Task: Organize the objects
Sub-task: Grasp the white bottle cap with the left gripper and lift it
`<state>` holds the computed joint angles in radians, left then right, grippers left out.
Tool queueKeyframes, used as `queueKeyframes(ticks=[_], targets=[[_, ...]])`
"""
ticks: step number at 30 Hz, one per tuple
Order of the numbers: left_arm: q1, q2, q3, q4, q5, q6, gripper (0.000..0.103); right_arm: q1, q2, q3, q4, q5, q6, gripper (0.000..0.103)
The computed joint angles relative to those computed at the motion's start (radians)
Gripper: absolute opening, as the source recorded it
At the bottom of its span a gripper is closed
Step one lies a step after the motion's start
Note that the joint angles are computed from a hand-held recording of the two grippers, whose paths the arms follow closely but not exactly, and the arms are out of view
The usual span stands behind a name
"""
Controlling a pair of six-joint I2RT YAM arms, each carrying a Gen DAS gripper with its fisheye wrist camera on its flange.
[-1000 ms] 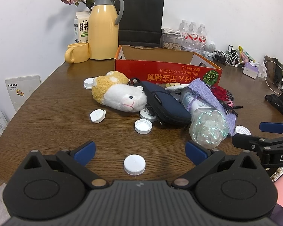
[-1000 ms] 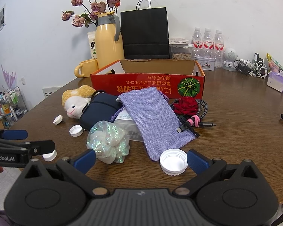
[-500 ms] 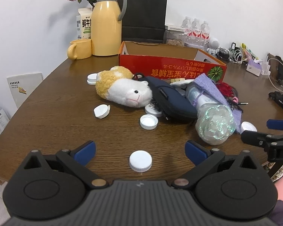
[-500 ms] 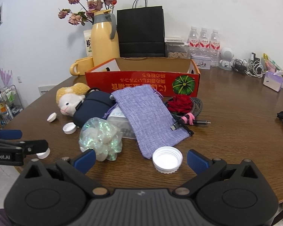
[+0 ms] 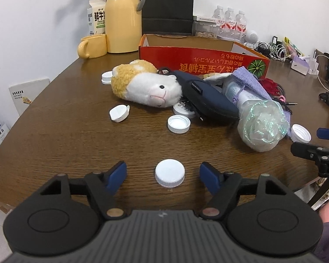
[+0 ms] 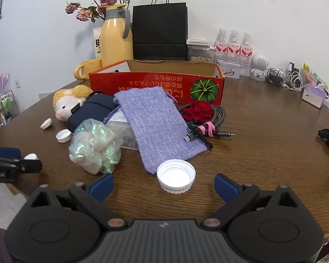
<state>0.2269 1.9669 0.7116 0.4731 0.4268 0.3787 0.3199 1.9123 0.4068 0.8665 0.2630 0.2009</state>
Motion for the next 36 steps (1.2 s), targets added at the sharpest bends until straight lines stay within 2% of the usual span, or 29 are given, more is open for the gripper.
queueKeyframes(ticks=[3,5,10,12,14,15,31,36], targets=[[-0.005,0.005,-0.008,0.025,-0.007,0.002,0.068,-0.010,0.036,-0.003,0.054,-0.008,-0.023,0.090],[-0.007,0.006,-0.013,0.041,-0.008,0.001,0.056,-0.013,0.057,-0.003,0.085,-0.008,-0.040,0.085],[0.001,0.010,-0.018,0.058,0.029,0.008,0.031,-0.040,0.096,0.014,0.113,-0.046,-0.046,0.070],[0.001,0.014,-0.015,0.060,0.036,0.008,0.029,-0.046,0.115,0.009,0.152,-0.058,-0.046,0.061],[0.000,0.016,-0.015,0.063,0.040,0.008,0.029,-0.049,0.132,0.007,0.186,-0.058,-0.052,0.042],[0.000,0.017,-0.015,0.065,0.042,0.009,0.029,-0.051,0.137,0.006,0.196,-0.059,-0.054,0.039],[-0.010,0.003,0.031,0.073,0.060,-0.030,0.029,-0.077,0.098,-0.031,0.279,-0.101,-0.099,0.039],[-0.041,-0.008,0.080,0.100,0.054,-0.064,0.029,-0.105,0.059,0.010,0.255,-0.118,-0.144,0.039]])
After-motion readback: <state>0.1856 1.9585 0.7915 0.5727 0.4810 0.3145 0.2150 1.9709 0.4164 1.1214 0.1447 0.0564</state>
